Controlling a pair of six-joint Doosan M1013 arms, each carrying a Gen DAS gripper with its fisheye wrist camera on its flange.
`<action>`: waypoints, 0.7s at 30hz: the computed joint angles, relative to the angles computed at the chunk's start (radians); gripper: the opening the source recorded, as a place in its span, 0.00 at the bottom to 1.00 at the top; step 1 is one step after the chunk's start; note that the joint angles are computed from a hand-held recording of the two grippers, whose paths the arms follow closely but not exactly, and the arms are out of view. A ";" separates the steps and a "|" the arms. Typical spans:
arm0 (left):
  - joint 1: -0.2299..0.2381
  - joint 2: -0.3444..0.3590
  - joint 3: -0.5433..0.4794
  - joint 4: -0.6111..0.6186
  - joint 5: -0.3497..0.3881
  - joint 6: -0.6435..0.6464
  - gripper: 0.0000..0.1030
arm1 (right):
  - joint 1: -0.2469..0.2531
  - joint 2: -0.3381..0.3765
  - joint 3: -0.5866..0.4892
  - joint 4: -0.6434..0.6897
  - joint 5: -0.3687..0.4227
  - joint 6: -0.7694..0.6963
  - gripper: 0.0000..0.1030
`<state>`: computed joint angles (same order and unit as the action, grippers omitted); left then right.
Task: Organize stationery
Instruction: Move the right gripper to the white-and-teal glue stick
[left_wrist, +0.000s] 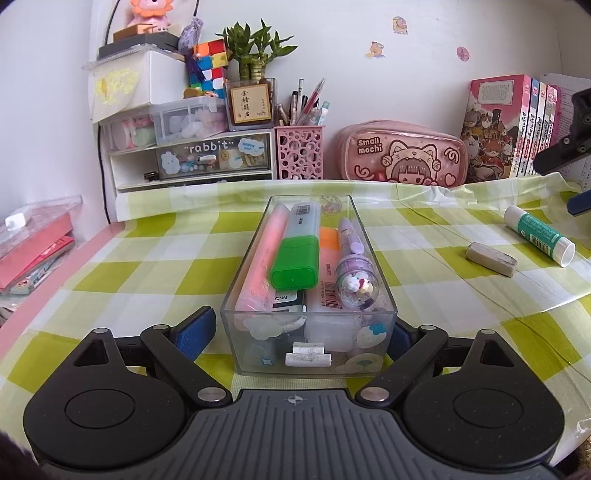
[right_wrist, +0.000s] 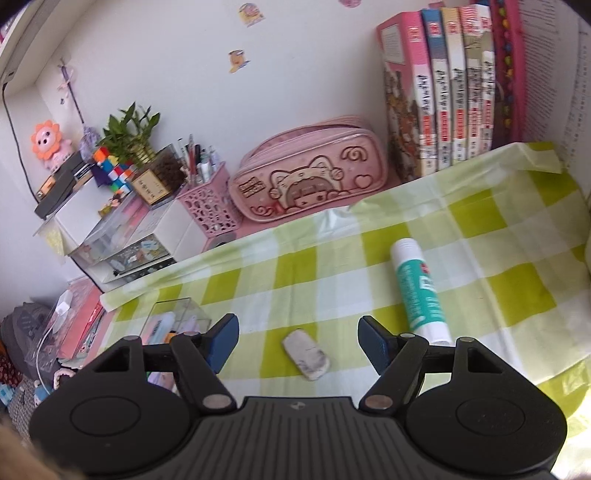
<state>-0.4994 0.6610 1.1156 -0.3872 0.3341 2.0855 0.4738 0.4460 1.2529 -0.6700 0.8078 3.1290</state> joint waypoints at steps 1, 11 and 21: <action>0.000 0.000 0.000 -0.003 0.001 0.001 0.86 | 0.000 -0.009 0.013 -0.013 0.009 0.019 0.69; 0.001 -0.001 0.004 -0.018 -0.003 0.016 0.86 | -0.016 -0.060 0.102 -0.062 0.055 0.173 0.70; 0.002 -0.004 0.011 -0.031 -0.012 0.036 0.86 | -0.027 -0.030 0.088 0.007 0.067 0.124 0.70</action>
<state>-0.4973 0.6568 1.1268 -0.4186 0.3221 2.1214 0.4469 0.4159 1.3412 -0.6629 0.8746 3.2531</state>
